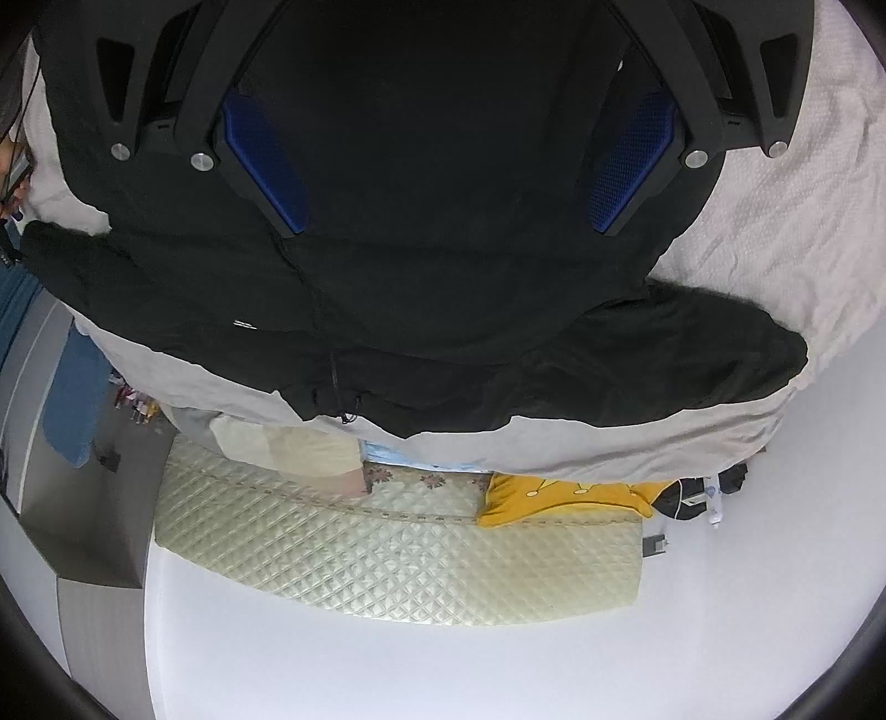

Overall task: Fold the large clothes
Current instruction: 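Grasp the jacket sleeve nearest the right gripper with the right gripper, then lift the sleeve with the right gripper and fold it across the jacket body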

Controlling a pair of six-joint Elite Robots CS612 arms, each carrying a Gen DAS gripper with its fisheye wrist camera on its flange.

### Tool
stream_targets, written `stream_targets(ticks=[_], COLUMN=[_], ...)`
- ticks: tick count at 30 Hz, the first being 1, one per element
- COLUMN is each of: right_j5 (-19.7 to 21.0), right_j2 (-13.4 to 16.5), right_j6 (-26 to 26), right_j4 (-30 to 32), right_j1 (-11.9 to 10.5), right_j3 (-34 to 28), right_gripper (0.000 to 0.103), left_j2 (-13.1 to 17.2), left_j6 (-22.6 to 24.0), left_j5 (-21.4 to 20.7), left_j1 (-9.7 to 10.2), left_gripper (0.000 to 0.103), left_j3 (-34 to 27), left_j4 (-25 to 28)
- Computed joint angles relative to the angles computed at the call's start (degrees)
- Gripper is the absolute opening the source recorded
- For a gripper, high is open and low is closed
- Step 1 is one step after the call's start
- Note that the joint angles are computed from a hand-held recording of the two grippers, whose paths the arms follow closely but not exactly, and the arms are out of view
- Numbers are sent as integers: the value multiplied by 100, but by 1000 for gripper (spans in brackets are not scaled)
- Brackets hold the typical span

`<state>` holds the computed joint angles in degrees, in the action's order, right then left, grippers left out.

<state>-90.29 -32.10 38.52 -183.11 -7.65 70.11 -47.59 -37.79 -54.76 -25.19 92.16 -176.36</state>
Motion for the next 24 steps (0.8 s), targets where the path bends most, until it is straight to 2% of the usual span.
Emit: stream_targets(ticks=[3, 5, 6, 7, 9, 12, 14, 19, 24], right_j5=[362, 400, 408, 477, 670, 639, 757, 675, 604], right_j2=[215, 305, 343, 382, 413, 373, 351, 38, -344], right_j6=[-35, -230, -320, -380, -435, -554, -434, -704, -848], right_j4=[194, 428, 504, 543, 482, 394, 370, 234, 80], right_j1=[-50, -49, -43, -48, -68, -57, -65, -24, 2], right_j3=[-329, -527, -615, -711, -763, -759, -797, -623, -391], right_gripper=[90, 90, 86, 80, 48, 24, 15, 9, 9], left_j2=[94, 146, 167, 198, 230, 256, 239, 124, -50], left_j6=[-37, -91, -128, -150, -156, -129, -57, -97, 167], left_j5=[63, 31, 11, -27, -44, -55, 58, 168, 23], left_j1=[16, 35, 46, 59, 70, 74, 50, 36, 40], left_gripper=[102, 102, 102, 102, 102, 102, 102, 102, 102], left_j3=[-140, -237, -277, -329, -387, -487, -487, -414, -143], left_j4=[94, 208, 267, 316, 399, 656, 771, 968, 491])
